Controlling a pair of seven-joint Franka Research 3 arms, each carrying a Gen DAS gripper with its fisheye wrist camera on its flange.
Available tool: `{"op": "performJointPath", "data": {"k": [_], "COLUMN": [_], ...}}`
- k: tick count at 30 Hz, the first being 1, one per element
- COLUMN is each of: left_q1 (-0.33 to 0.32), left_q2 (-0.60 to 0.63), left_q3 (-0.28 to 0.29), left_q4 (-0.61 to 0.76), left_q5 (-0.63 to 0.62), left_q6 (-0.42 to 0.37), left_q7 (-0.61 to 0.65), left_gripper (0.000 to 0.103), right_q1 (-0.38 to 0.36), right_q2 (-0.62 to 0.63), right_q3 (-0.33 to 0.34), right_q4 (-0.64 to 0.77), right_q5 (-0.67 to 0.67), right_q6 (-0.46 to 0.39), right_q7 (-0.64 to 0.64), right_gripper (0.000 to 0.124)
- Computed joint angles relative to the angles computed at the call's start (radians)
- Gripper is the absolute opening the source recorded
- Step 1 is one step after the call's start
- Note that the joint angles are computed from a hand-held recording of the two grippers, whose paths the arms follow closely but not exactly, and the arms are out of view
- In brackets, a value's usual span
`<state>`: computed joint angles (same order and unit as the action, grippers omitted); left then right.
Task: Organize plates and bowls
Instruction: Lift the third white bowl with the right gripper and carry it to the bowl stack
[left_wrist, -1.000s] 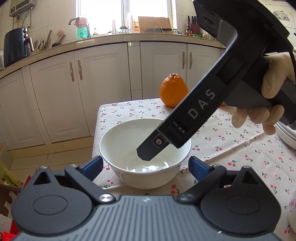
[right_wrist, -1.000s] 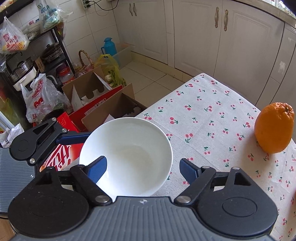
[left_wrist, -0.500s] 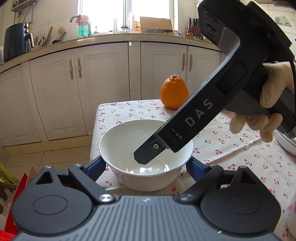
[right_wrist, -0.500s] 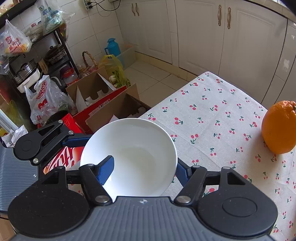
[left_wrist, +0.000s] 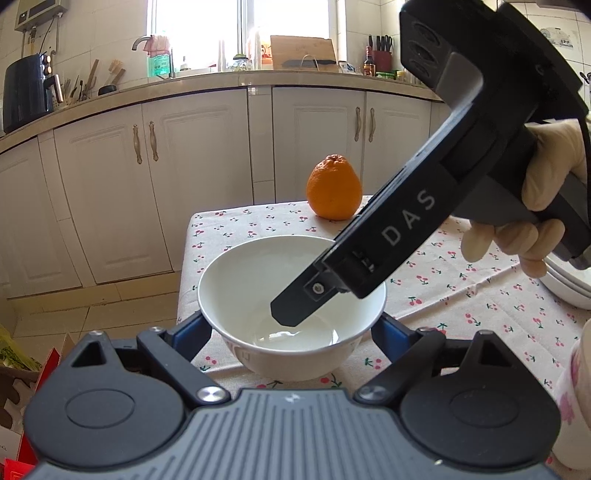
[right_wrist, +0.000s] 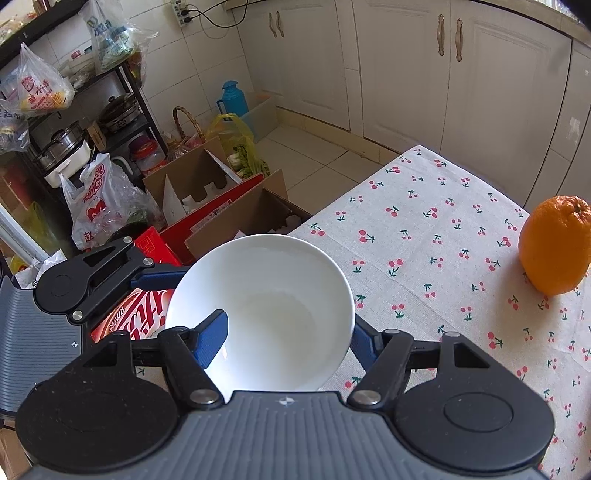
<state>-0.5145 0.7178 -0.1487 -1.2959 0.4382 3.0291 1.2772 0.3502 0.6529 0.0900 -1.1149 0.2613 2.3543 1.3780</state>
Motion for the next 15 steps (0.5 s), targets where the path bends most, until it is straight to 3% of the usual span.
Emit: {"op": "performJointPath", "data": {"k": [15], "left_q1": [-0.069], "left_q2": [-0.213], "left_q3": [0.060], "left_q4": [-0.242], "left_q5": [0.098], "left_q6": [0.053], "left_q7": [-0.131], "left_gripper": [0.093], "right_q1": [0.014], "right_q2": [-0.318], "right_q3": [0.011], "right_q4": [-0.416], "right_q5": [0.024], "right_q6": [0.151], "right_q7": [-0.006], "right_gripper": [0.075]}}
